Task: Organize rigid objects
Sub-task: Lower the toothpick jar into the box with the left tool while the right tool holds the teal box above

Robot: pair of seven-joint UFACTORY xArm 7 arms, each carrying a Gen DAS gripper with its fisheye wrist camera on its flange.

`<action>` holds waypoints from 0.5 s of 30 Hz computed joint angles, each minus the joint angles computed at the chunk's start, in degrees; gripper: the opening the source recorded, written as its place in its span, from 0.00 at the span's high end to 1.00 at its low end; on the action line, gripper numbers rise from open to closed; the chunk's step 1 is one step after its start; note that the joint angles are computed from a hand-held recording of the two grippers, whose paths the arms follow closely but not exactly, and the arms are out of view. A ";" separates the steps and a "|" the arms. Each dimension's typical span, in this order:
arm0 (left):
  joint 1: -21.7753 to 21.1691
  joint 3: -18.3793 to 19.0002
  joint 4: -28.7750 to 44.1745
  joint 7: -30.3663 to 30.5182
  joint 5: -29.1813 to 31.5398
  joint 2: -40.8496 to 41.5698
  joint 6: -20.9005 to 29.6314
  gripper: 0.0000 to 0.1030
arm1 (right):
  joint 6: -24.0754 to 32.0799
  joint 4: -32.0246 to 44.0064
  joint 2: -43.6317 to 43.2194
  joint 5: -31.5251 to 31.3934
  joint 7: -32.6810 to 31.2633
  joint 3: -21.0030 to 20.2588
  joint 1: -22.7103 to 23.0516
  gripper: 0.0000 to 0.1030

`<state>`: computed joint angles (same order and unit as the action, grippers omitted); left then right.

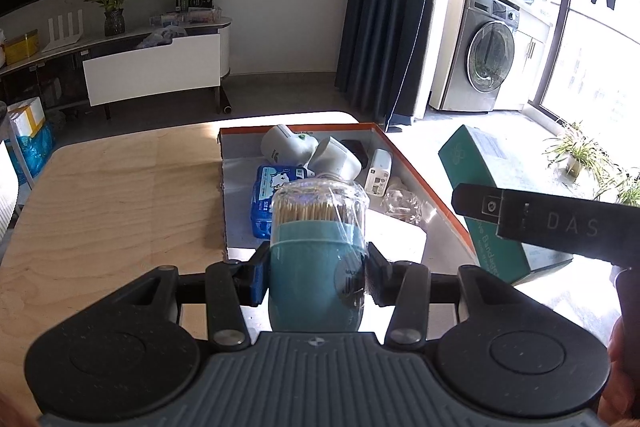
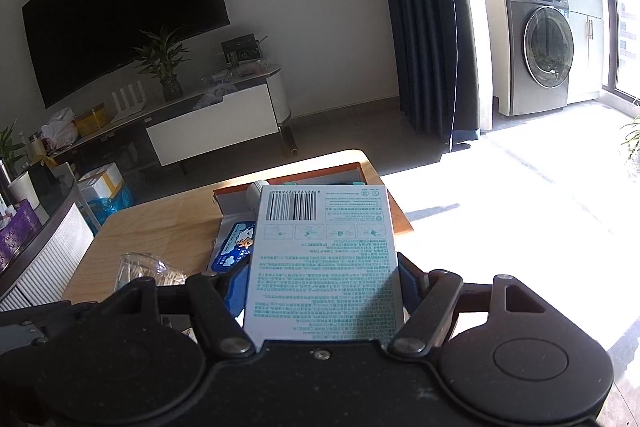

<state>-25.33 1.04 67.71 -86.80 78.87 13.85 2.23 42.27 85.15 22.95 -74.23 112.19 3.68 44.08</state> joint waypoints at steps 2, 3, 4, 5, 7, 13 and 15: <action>0.21 -0.47 0.07 1.86 -1.81 0.42 -0.05 0.54 | -0.33 -0.22 -0.01 0.07 0.10 -0.03 -0.14 0.18; 0.00 -0.38 0.19 2.37 -2.40 0.69 -0.15 0.54 | -0.44 -0.41 -0.10 0.14 0.12 -0.02 -0.19 0.18; -0.27 -0.15 0.19 2.77 -2.83 0.81 -0.23 0.54 | -0.50 -0.37 -0.03 0.20 0.07 0.00 -0.22 0.18; -0.49 -0.01 0.27 3.46 -3.49 1.02 -0.29 0.54 | -0.73 -0.42 0.00 0.33 -0.12 0.01 -0.35 0.18; -1.16 0.64 0.35 4.11 -4.21 1.28 -0.38 0.54 | -1.14 -0.34 0.16 0.64 -0.60 -0.03 -0.54 0.18; -2.77 2.17 0.39 9.86 -10.52 2.59 -1.08 0.54 | -2.77 -0.15 0.66 1.71 -1.84 -0.44 -1.11 0.18; -2.67 1.99 0.22 13.07 -13.93 3.02 -1.54 0.54 | -3.13 0.13 1.07 2.28 -2.33 -0.60 -1.19 0.18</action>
